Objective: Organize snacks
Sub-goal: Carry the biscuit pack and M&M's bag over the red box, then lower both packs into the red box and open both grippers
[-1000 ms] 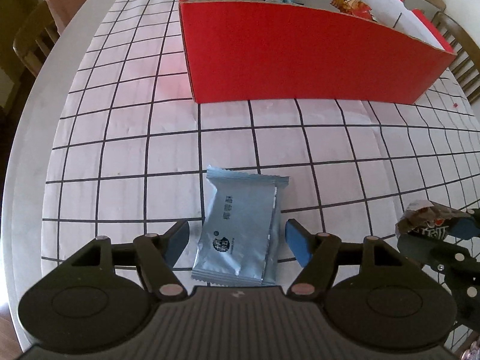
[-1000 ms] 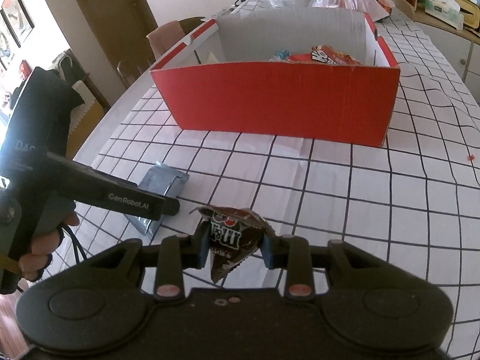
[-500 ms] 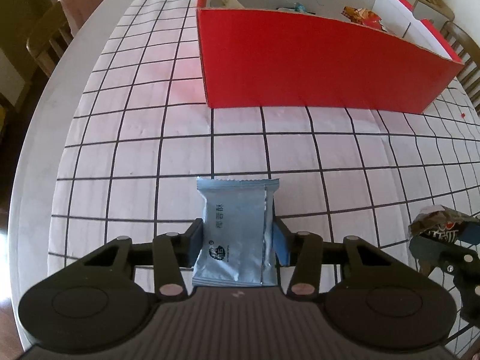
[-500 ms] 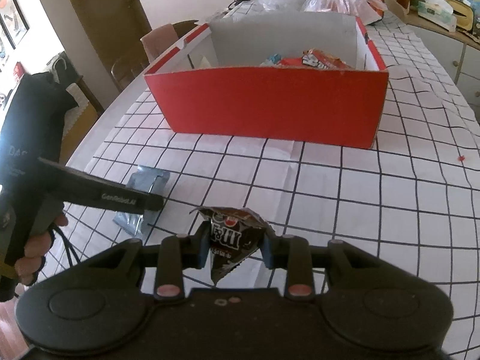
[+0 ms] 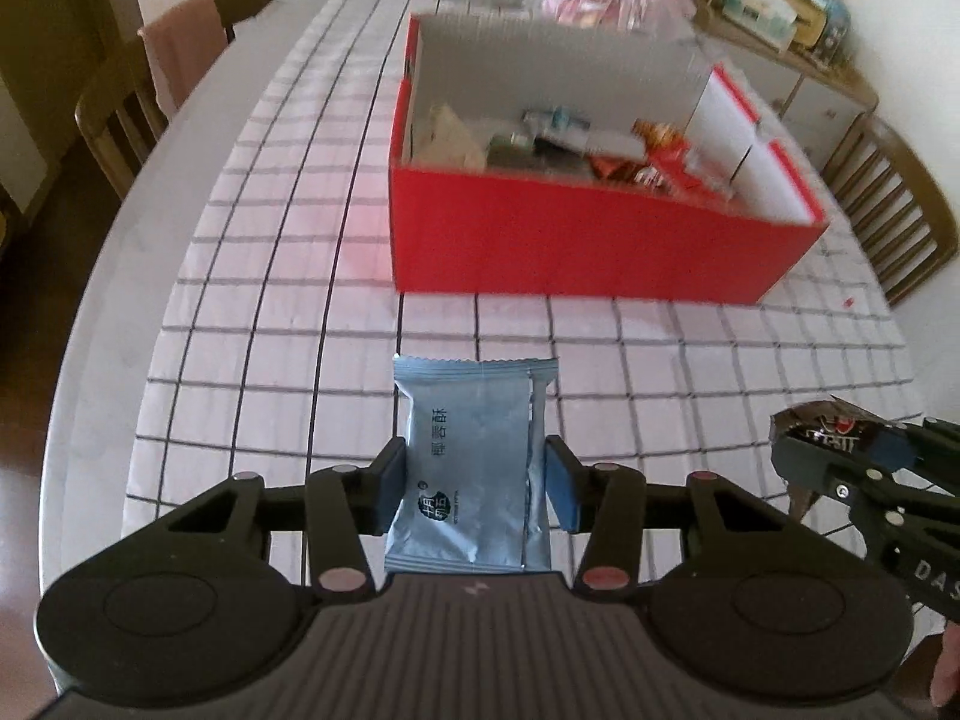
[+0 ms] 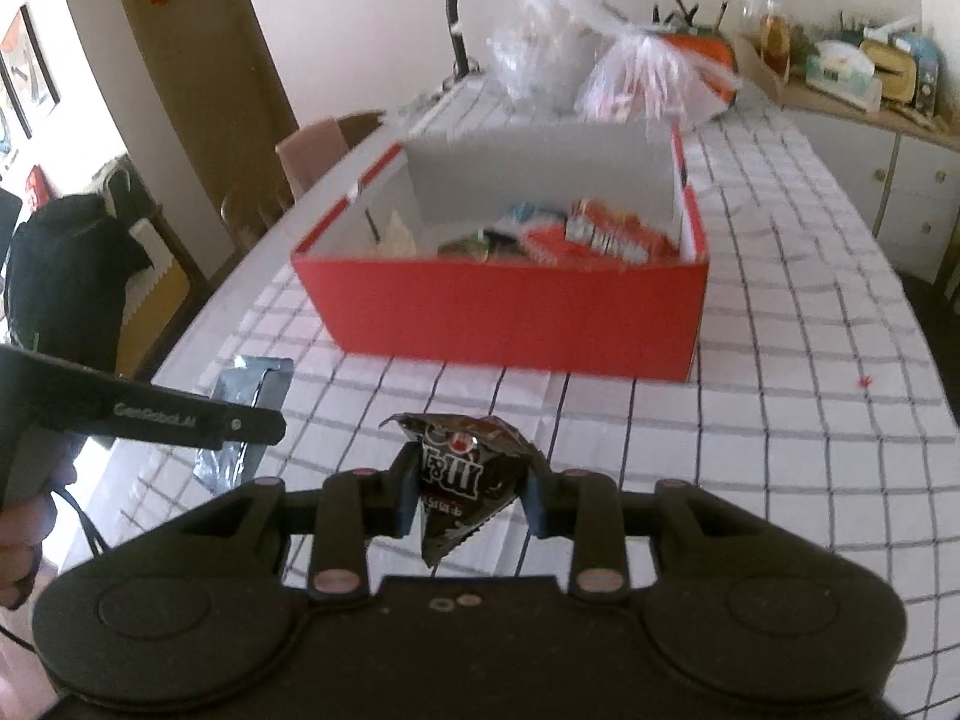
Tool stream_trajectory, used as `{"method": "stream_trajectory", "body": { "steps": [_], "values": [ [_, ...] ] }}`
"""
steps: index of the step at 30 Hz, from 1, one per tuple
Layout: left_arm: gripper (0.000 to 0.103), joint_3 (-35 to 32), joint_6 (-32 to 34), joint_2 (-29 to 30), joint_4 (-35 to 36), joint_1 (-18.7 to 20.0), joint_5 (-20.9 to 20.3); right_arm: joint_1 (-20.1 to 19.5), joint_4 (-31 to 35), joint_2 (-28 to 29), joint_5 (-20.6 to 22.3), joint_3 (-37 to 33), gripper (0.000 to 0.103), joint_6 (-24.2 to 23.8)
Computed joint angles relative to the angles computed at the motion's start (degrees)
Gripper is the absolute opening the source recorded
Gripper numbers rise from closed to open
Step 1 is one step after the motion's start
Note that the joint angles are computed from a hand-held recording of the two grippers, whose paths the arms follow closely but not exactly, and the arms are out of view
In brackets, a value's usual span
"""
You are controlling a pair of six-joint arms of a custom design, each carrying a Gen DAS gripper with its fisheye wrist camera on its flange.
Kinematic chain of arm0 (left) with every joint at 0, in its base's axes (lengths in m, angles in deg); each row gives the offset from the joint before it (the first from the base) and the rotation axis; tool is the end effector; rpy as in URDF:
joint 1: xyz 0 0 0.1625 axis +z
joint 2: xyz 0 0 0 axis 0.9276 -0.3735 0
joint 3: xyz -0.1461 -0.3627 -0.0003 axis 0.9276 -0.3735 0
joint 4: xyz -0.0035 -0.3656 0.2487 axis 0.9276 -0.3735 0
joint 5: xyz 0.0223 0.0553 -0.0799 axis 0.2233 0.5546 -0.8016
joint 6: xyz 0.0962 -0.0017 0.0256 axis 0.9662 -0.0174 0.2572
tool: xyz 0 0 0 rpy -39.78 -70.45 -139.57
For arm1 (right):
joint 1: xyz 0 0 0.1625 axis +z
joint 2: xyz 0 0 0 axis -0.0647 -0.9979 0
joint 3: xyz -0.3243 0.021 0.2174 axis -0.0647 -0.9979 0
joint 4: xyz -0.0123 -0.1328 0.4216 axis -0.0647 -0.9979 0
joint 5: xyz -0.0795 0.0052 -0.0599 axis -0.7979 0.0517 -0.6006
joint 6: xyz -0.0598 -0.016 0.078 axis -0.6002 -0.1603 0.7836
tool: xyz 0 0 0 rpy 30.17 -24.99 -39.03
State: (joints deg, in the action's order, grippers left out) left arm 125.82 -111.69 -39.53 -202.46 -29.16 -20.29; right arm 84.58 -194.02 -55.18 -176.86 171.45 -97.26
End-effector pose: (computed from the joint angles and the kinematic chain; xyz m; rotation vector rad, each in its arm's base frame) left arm -0.3839 -0.5704 -0.0009 0.2653 2.4140 -0.5681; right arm 0.0343 -0.5356 0.3542 0.6162 -2.5321 0.8054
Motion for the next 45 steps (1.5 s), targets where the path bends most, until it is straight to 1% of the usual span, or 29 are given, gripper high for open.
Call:
{"method": "stream_trajectory", "body": {
  "steps": [3, 9, 13, 17, 21, 26, 32, 37, 41, 45],
  "values": [
    [0.047, -0.82, 1.36, -0.19, -1.04, -0.83, 0.67, 0.68, -0.46, 0.29, 1.13, -1.55, 0.032, -0.71],
    [0.047, -4.3, 5.42, 1.02, -3.37, -2.2, 2.73, 2.61, -1.88, 3.51, 1.84, -6.3, 0.032, -2.65],
    [0.047, -8.25, 8.26, 3.24, -4.1, -2.21, 4.25, 3.36, -2.43, 6.56, 1.54, -9.84, 0.032, -3.58],
    [0.047, -13.22, 10.41, 6.16, -3.29, -1.71, 5.83, 3.72, -1.63, 10.48, 0.83, -14.56, 0.032, -3.31],
    [0.047, -18.96, 12.44, 9.34, -2.05, -0.43, 5.76, 3.91, -0.28, 14.58, -0.26, -19.32, 0.032, -3.5],
    [0.047, -26.93, 14.08, 14.08, 1.17, 1.55, 6.28, 3.79, 1.85, 19.31, -1.64, -24.69, 0.032, -4.26],
    [0.047, -36.36, 13.09, 19.56, 7.12, 4.42, 6.39, 3.5, 4.43, 24.55, -4.27, -30.65, 0.032, -4.82],
    [0.047, -43.43, 11.92, 23.51, 12.48, 6.26, 5.88, 3.31, 6.77, 27.78, -5.57, -34.51, 0.032, -5.57],
    [0.047, -47.25, 9.96, 25.71, 16.04, 7.56, 4.87, 3.07, 8.26, 29.27, -6.25, -36.17, 0.032, -5.58],
    [0.047, -49.19, 8.98, 27.11, 18.67, 8.32, 4.41, 2.85, 9.08, 29.88, -6.73, -36.51, 0.033, -5.63]
  ]
}}
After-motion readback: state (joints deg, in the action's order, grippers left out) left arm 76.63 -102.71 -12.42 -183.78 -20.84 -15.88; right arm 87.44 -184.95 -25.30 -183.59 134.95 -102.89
